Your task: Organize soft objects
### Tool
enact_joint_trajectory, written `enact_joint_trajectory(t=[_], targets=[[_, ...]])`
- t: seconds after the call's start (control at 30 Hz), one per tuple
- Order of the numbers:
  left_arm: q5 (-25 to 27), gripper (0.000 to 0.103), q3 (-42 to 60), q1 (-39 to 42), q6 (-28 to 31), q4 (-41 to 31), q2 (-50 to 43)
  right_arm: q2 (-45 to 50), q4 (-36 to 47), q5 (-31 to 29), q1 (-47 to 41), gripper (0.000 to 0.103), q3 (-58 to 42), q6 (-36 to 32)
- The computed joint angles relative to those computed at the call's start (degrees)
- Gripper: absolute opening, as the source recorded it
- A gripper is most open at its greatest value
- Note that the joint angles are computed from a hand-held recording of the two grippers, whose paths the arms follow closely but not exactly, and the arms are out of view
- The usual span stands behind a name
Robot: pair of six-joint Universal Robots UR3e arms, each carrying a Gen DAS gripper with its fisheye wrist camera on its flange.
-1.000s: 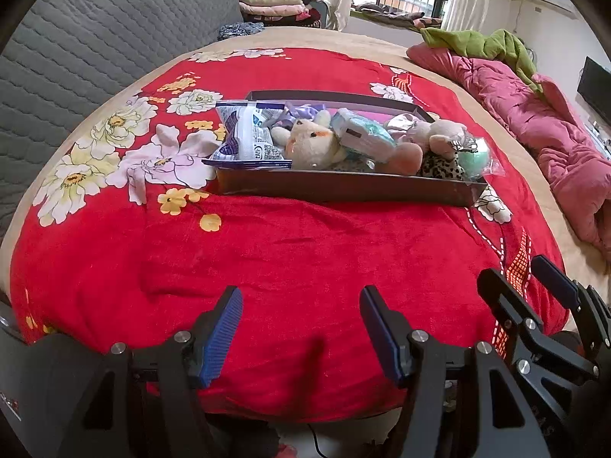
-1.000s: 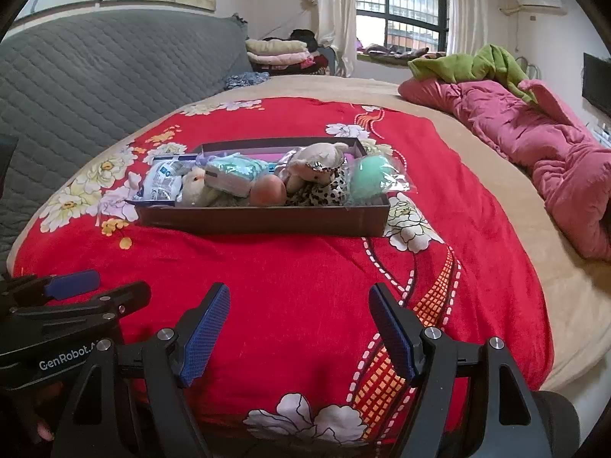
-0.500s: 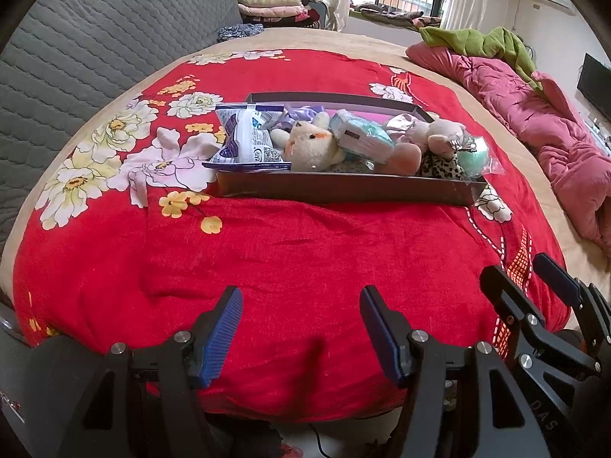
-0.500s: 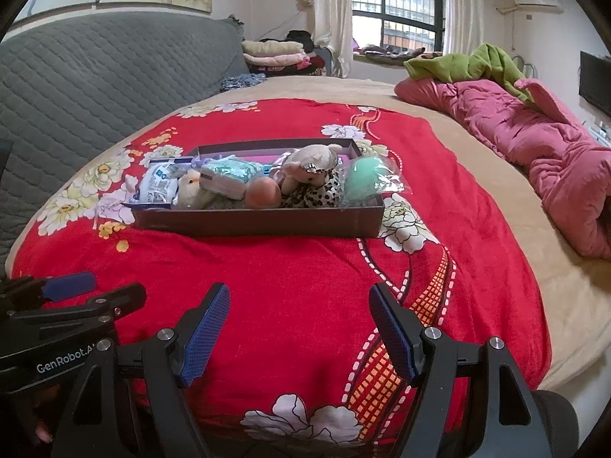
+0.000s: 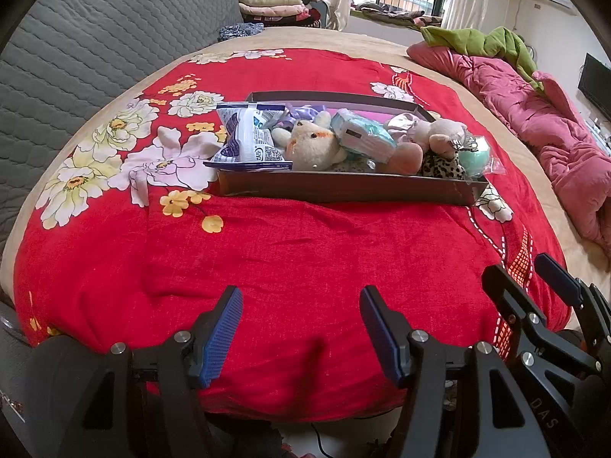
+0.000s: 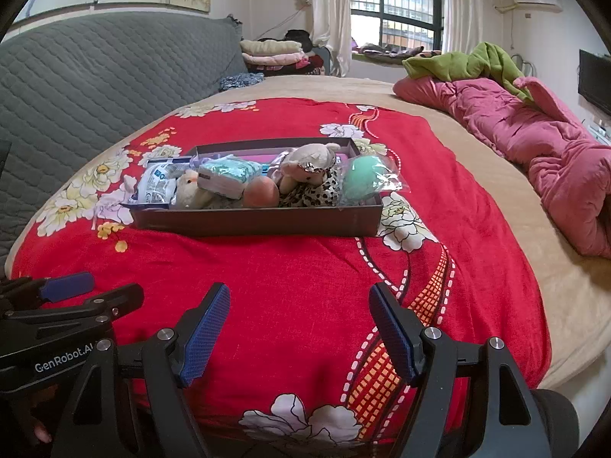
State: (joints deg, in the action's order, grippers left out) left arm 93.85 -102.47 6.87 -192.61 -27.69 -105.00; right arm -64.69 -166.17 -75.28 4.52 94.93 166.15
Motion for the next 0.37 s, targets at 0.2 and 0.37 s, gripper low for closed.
enact_joint_trajectory(t=[0.2,0.37], targets=[[-0.03,0.063,0.07,0.11,-0.10,-0.37,-0.17,-0.08,0.46,-0.02,-0.07,0.076,-0.20,0.28],[-0.61,0.063,0.42,0.65,-0.23,-0.35,-0.83,0.53,1.24,0.27,-0.75,0.076,-1.09,0.61]])
